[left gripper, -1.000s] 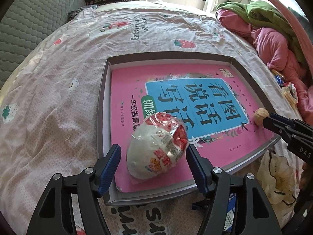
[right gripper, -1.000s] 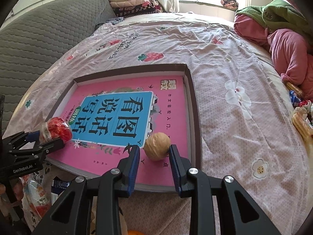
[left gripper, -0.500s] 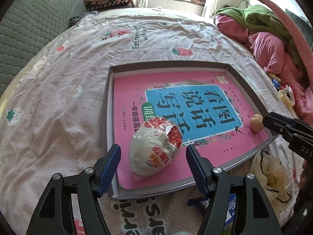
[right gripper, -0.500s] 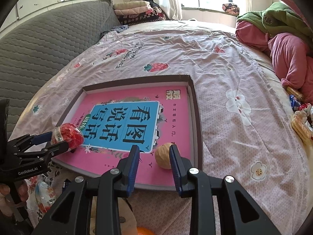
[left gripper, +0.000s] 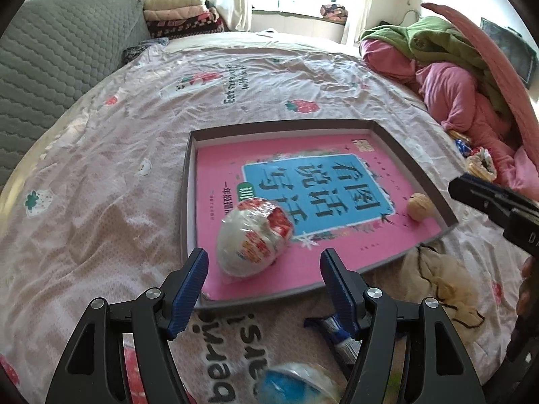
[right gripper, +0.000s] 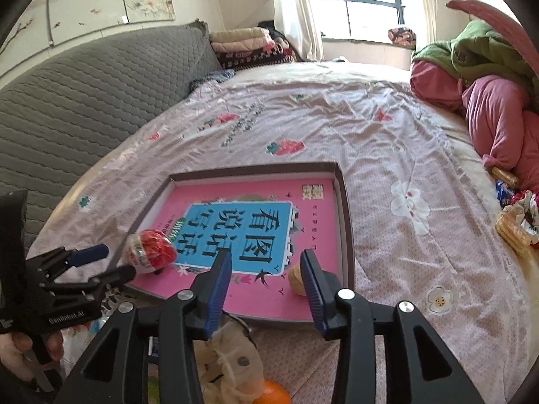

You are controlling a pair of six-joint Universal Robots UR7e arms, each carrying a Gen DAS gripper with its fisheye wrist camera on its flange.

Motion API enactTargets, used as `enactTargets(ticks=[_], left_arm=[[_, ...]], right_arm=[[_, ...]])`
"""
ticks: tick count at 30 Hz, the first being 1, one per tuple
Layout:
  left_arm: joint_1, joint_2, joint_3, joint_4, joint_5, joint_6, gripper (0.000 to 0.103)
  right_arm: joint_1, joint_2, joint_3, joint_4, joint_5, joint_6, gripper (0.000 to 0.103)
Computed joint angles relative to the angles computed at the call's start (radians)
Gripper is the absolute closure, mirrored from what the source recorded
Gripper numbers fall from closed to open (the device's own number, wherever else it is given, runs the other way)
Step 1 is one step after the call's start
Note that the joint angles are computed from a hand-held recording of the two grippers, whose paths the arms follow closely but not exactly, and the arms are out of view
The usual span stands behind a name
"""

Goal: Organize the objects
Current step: 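Withdraw both open tools from the box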

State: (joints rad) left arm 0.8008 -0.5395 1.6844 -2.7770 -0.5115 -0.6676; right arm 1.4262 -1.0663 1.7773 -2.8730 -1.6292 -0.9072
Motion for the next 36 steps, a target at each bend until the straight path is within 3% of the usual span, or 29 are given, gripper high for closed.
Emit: enactTargets(ticks=[6, 16, 36], left_arm=[[-0.038, 0.015, 0.023, -0.062, 0.022, 0.012, 0.032], [-0.074, 0.045, 0.033, -0.152, 0.029, 0.076, 0.032], [-0.117, 0.038, 0.106, -0.136, 0.049, -0.009, 0.032]], right_arm=[[-0.013, -0.057, 0.05, -0.03, 0.08, -0.013, 0.054], [-0.025, -0.095, 0.103, -0.087, 0.119, -0.04, 0.051], [-0.056, -0.12, 0.169, -0.137, 0.161, -0.041, 0.049]])
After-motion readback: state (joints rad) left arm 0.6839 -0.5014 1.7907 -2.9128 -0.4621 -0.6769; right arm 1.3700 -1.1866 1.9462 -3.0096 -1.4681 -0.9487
